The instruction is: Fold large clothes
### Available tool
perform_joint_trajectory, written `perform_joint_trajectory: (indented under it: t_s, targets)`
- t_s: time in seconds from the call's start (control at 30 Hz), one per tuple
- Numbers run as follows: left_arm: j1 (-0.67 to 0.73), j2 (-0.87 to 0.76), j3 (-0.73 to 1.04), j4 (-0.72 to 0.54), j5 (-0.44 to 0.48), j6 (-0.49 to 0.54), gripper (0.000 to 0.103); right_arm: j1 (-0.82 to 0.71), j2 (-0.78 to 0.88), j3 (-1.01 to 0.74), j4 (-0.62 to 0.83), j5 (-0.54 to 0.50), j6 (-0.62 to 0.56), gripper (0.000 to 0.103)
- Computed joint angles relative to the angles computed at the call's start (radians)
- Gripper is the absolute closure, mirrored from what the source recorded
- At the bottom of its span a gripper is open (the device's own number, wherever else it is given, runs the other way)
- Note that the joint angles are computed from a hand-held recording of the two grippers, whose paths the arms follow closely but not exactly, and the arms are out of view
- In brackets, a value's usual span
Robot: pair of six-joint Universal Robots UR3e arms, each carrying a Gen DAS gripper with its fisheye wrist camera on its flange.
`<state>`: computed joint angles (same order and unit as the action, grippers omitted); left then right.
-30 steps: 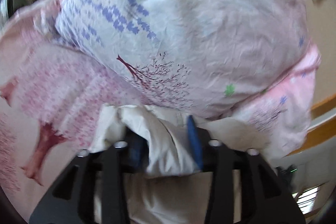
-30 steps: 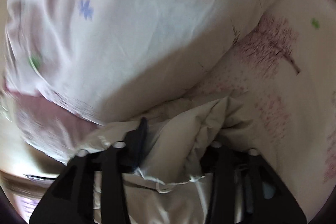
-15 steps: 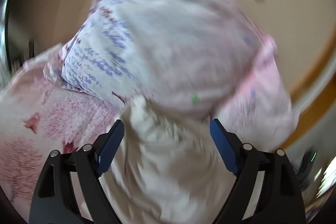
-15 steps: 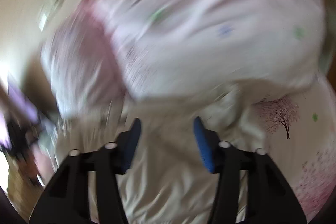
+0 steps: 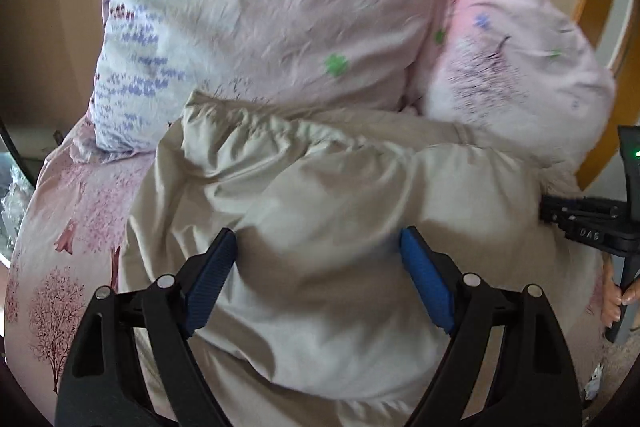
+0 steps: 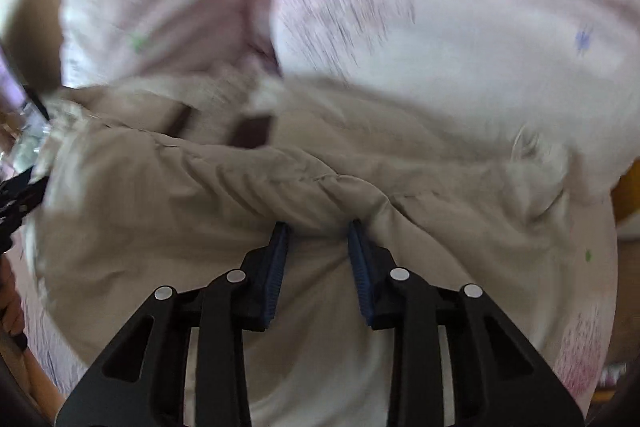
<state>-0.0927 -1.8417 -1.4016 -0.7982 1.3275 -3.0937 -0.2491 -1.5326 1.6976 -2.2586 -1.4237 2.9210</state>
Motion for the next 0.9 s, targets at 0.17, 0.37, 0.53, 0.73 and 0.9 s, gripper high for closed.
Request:
perform_joint_trajectory:
  t_s: [0.17, 0.37, 0.53, 0.73, 0.9]
  targets:
    - [-0.028, -0.103, 0.131, -0.059, 0.082, -0.038, 0.019, -0.008, 0.160, -0.198, 0.178, 0.003, 0.079, 0.071]
    - [-0.005, -0.093, 0.137, -0.088, 0.055, -0.039, 0.021, -0.078, 0.116, -0.166, 0.186, 0.104, 0.035, 0.071]
    - [0.093, 0.072, -0.068, 0.005, 0.015, 0.022, 0.021, -0.398, -0.265, 0.162, 0.187, 0.370, -0.141, 0.066]
    - [0.110, -0.011, 0.002, -0.064, 0.046, 0.002, 0.021, -0.479, -0.134, 0.162, 0.191, 0.331, -0.102, 0.068]
    - [0.093, -0.079, 0.050, -0.074, 0.074, -0.020, 0.017, -0.478, -0.060, 0.166, 0.138, 0.350, -0.067, 0.069]
